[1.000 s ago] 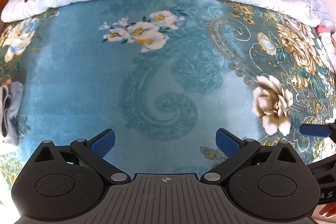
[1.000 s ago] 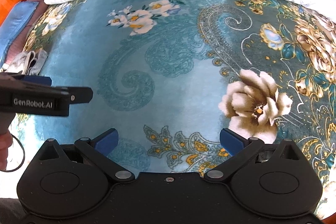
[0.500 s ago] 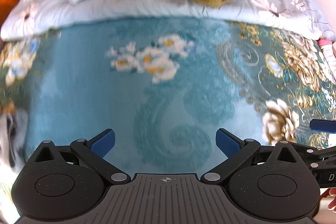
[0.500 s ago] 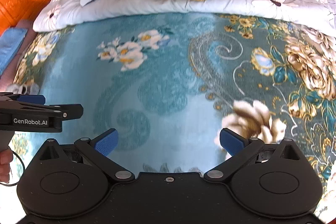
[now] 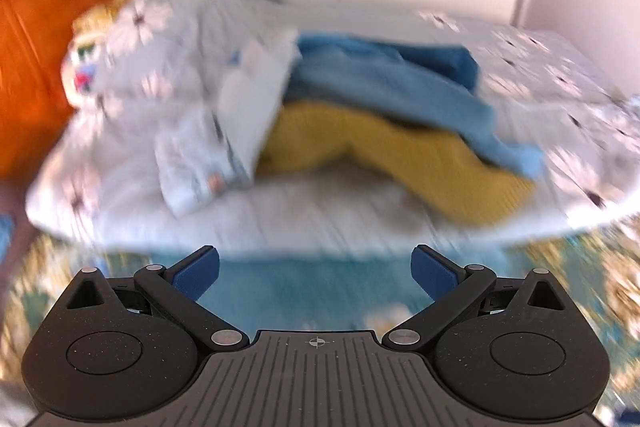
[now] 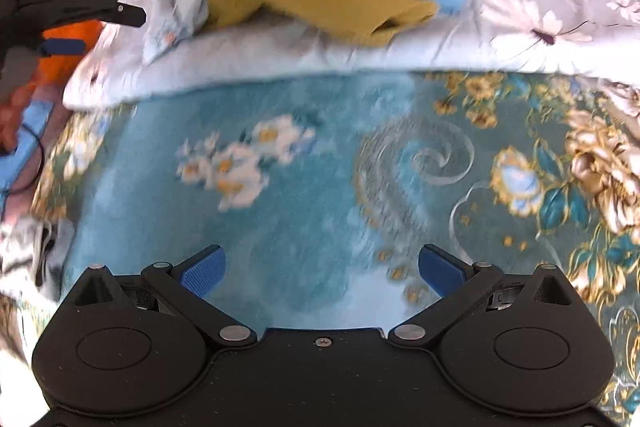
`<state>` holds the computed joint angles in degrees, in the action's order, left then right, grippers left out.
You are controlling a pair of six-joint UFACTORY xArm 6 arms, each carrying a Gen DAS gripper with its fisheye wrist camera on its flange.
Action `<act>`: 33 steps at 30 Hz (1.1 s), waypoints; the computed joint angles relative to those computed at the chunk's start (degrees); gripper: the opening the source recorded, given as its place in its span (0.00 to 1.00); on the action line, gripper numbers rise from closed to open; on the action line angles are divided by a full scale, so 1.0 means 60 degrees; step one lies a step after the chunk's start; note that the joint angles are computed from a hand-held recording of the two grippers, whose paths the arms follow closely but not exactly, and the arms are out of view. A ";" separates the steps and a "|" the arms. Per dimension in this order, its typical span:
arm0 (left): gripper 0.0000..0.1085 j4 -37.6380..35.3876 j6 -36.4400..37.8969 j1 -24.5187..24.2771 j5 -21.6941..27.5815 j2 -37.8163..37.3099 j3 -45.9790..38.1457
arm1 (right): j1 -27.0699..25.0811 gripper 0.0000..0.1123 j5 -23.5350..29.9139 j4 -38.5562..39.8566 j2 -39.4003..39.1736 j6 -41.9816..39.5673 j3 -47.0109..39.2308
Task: Fold clothes
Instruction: 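Move both grippers toward the clothes pile on the bed, then grasp the light grey shirt in the pile with the left gripper and pull it out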
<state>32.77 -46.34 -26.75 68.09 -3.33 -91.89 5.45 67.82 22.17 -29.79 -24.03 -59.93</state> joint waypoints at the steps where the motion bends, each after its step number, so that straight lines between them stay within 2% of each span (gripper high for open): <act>1: 0.95 0.0241 -0.0045 0.0186 -0.0031 0.0402 -0.0378 | -0.0113 0.91 -0.0021 -0.0034 0.0141 -0.0038 -0.0067; 5: 0.94 0.0602 -0.0143 0.1005 0.0011 0.1912 -0.1817 | -0.0467 0.91 0.0132 -0.0386 0.0525 -0.0152 -0.0228; 10: 0.83 0.1044 0.0542 0.1737 0.0442 0.3679 -0.3616 | -0.0744 0.91 0.0308 -0.1009 0.0715 0.0297 -0.0159; 14: 0.66 0.1238 0.1194 0.2051 0.0713 0.4681 -0.4539 | -0.0718 0.91 0.0562 -0.1377 0.0708 0.0547 -0.0055; 15: 0.57 0.1248 0.1372 0.2117 0.0728 0.4906 -0.4733 | -0.0682 0.91 0.0651 -0.1454 0.0738 0.0561 -0.0074; 16: 0.54 0.1227 0.1530 0.2179 0.0685 0.5053 -0.4836 | -0.0645 0.91 0.0738 -0.1510 0.0754 0.0565 -0.0093; 20: 0.52 0.1115 0.2004 0.2308 0.0804 0.5689 -0.5467 | -0.0524 0.91 0.0942 -0.1521 0.0819 0.0451 -0.0208; 21: 0.42 0.1024 0.2099 0.2363 0.0769 0.5823 -0.5596 | -0.0509 0.91 0.0959 -0.1527 0.0837 0.0429 -0.0235; 22: 0.23 0.0881 0.2130 0.2432 0.0708 0.5829 -0.5598 | -0.0507 0.91 0.0971 -0.1533 0.0857 0.0411 -0.0263; 25: 0.01 0.0554 0.1583 0.2655 0.0788 0.5827 -0.5731 | -0.0549 0.91 0.0985 -0.1544 0.0915 0.0363 -0.0338; 28: 0.00 0.0672 0.0869 0.2847 0.0209 0.5186 -0.4941 | -0.0461 0.91 0.0986 -0.1633 0.0924 0.0609 -0.0401; 32: 0.02 0.0287 0.1366 0.3065 -0.0375 0.4642 -0.4249 | -0.0438 0.91 0.1049 -0.1655 0.0888 0.0759 -0.0399; 33: 0.14 0.0223 0.1313 0.3122 -0.0532 0.4507 -0.4049 | -0.0468 0.91 0.1071 -0.1608 0.0868 0.0663 -0.0377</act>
<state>34.11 -38.46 -8.02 64.90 23.72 -116.19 2.64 74.24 12.52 -24.59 -20.05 -62.20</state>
